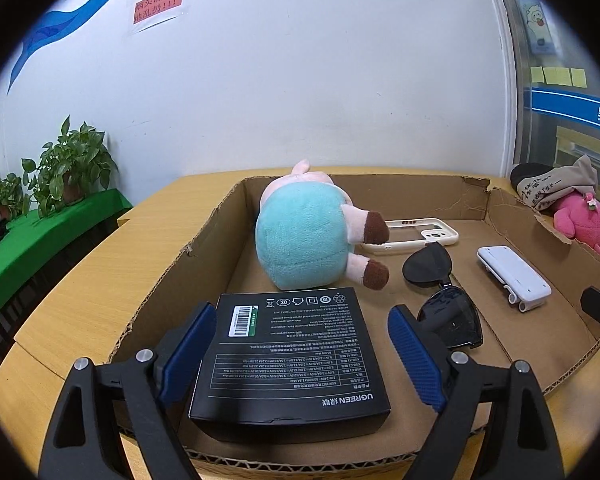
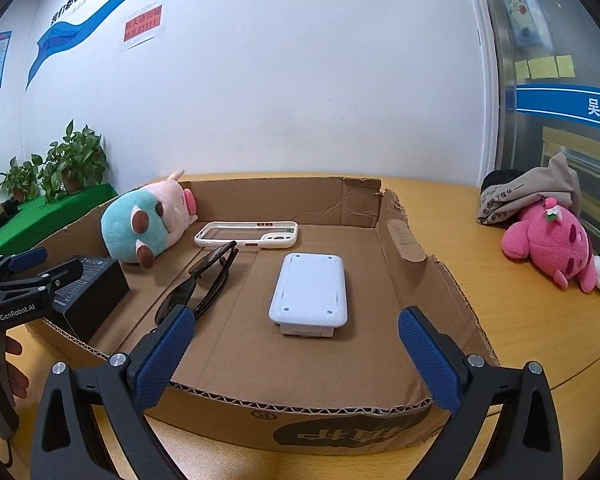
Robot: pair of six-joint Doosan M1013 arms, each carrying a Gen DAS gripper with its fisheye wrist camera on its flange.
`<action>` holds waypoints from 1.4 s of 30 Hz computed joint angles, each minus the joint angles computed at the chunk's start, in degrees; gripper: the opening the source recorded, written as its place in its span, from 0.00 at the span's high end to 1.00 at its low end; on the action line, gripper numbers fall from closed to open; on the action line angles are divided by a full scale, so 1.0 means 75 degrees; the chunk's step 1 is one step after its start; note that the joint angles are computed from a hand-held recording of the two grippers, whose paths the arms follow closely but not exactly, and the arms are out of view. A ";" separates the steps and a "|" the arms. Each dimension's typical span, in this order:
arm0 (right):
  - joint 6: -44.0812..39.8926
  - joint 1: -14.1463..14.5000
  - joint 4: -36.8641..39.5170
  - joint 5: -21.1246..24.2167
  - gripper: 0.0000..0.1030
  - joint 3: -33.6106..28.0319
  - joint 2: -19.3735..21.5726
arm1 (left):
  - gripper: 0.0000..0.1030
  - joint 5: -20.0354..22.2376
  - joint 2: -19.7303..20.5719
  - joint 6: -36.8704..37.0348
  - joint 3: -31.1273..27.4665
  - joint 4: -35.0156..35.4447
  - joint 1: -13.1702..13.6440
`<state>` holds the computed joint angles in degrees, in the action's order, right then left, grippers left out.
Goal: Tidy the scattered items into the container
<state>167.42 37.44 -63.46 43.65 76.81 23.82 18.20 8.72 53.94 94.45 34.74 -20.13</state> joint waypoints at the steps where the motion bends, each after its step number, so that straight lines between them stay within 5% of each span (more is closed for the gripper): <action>1: -0.0009 -0.0003 0.0005 0.0001 0.00 -0.0005 0.0002 | 0.15 -0.0005 0.0001 -0.0002 0.0003 0.0001 0.0001; 30: 0.0112 0.0054 -0.0049 0.0173 0.00 -0.0072 0.0047 | 0.15 0.0113 0.0052 -0.0047 -0.0072 0.0020 -0.0005; 32: 0.0116 0.0047 -0.0049 0.0161 0.00 -0.0068 0.0048 | 0.15 0.0722 0.0147 0.1096 -0.0372 -0.1139 0.0020; 35: 0.0110 0.0072 -0.0024 0.0486 0.00 -0.0267 0.0158 | 0.15 0.3263 0.0636 0.2704 -0.1539 -0.2904 0.0097; 37: -0.0019 0.0068 0.0206 0.0749 0.00 -0.0524 0.0247 | 0.15 0.5040 0.1062 0.3233 -0.2411 -0.2996 0.0046; 40: -0.2069 -0.0222 0.2524 0.1168 0.00 -0.1344 0.0450 | 0.15 0.6579 0.1474 0.3426 -0.3263 -0.3342 0.0070; 42: -0.3613 -0.0483 0.4510 0.2325 0.00 -0.2303 0.0816 | 0.15 0.6894 0.1546 0.3413 -0.3533 -0.3968 0.0177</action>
